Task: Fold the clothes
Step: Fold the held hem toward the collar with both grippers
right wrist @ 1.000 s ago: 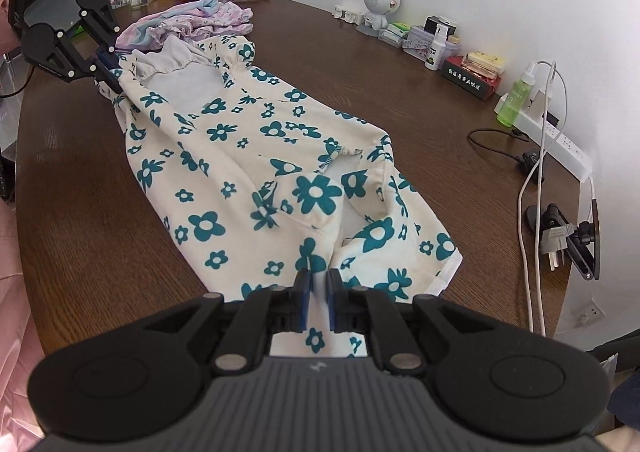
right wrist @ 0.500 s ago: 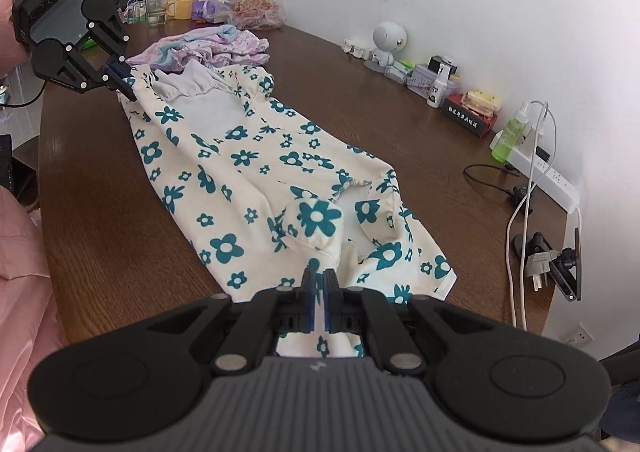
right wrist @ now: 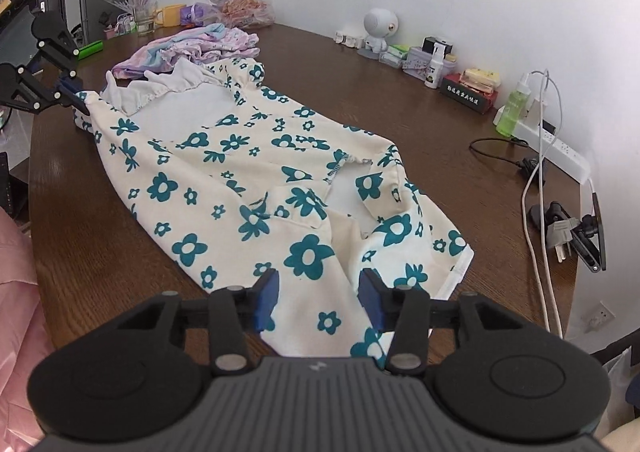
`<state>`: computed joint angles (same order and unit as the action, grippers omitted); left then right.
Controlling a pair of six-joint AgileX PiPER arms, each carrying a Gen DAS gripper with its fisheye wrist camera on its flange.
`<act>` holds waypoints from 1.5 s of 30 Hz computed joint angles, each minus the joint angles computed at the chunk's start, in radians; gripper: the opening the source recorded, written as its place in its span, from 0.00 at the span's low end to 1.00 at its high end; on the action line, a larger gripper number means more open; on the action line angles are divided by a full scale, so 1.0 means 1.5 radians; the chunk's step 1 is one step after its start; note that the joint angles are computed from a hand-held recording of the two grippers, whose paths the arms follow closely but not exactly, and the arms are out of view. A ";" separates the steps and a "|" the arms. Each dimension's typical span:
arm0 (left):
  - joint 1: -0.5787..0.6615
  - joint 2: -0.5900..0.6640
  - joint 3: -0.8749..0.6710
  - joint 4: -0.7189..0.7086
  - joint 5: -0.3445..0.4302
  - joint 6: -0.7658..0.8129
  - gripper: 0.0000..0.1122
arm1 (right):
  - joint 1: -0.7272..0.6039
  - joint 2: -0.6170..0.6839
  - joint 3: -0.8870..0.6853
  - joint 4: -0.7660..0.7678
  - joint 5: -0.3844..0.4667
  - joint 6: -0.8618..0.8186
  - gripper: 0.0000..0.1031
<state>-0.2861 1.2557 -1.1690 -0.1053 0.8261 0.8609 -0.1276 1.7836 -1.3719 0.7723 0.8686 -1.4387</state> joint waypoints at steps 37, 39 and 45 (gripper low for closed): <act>0.071 0.273 -0.277 0.022 0.084 0.097 0.05 | 0.036 -0.022 0.002 -0.044 -0.074 -0.006 0.02; 0.083 0.303 -0.294 0.009 0.096 0.106 0.07 | 0.053 0.006 -0.011 -0.083 -0.086 0.029 0.02; 0.113 0.334 -0.321 -0.045 0.107 0.133 0.11 | 0.049 0.029 0.001 -0.079 -0.094 0.052 0.02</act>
<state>-0.1168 1.7571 -1.6503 -0.1730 0.9864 1.0604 -0.0536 1.8267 -1.3699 0.6537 0.7278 -1.3606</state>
